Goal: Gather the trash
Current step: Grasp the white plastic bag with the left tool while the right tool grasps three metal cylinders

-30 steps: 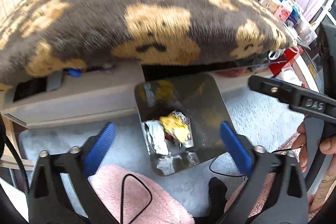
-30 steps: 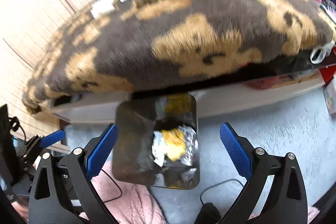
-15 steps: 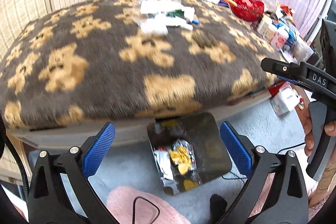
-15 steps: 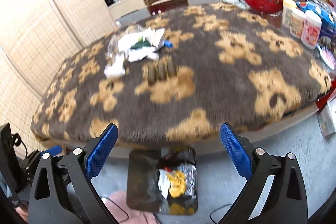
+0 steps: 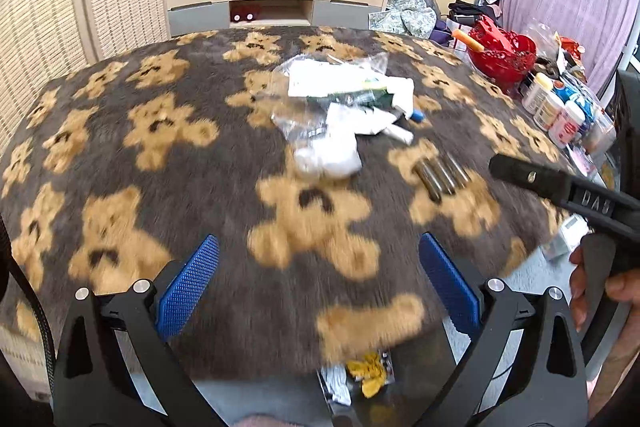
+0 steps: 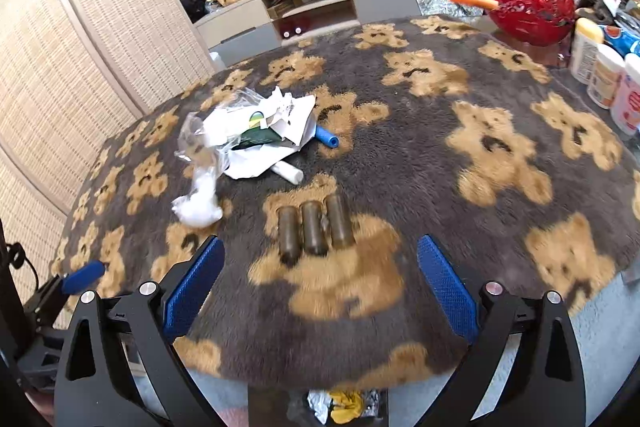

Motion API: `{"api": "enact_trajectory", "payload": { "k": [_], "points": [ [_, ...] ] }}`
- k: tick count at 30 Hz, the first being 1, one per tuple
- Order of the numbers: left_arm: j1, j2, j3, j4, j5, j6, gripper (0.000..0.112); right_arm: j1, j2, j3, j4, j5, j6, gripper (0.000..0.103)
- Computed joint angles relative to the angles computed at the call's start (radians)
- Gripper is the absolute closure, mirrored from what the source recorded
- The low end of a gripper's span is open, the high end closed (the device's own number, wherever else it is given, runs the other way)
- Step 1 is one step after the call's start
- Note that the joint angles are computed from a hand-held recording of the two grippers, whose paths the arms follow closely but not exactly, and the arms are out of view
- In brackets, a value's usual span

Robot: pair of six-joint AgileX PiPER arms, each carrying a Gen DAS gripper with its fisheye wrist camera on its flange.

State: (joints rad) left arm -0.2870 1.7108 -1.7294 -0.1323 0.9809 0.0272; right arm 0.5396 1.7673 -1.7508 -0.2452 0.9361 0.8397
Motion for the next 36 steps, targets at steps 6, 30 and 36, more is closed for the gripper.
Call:
{"api": "enact_trajectory", "payload": {
  "k": [6, 30, 36],
  "points": [
    [-0.009, 0.151, -0.162, 0.018, 0.01, 0.012, 0.029, -0.043, 0.112, -0.081, 0.073, -0.012, -0.062, 0.014],
    [0.047, 0.293, -0.237, -0.106, 0.004, 0.104, 0.099, 0.062, 0.207, -0.137, -0.166, 0.094, -0.018, 0.05],
    [0.06, 0.146, -0.027, -0.127, -0.049, 0.111, 0.1, 0.048, 0.138, -0.057, -0.081, 0.057, -0.033, 0.05]
  ]
}}
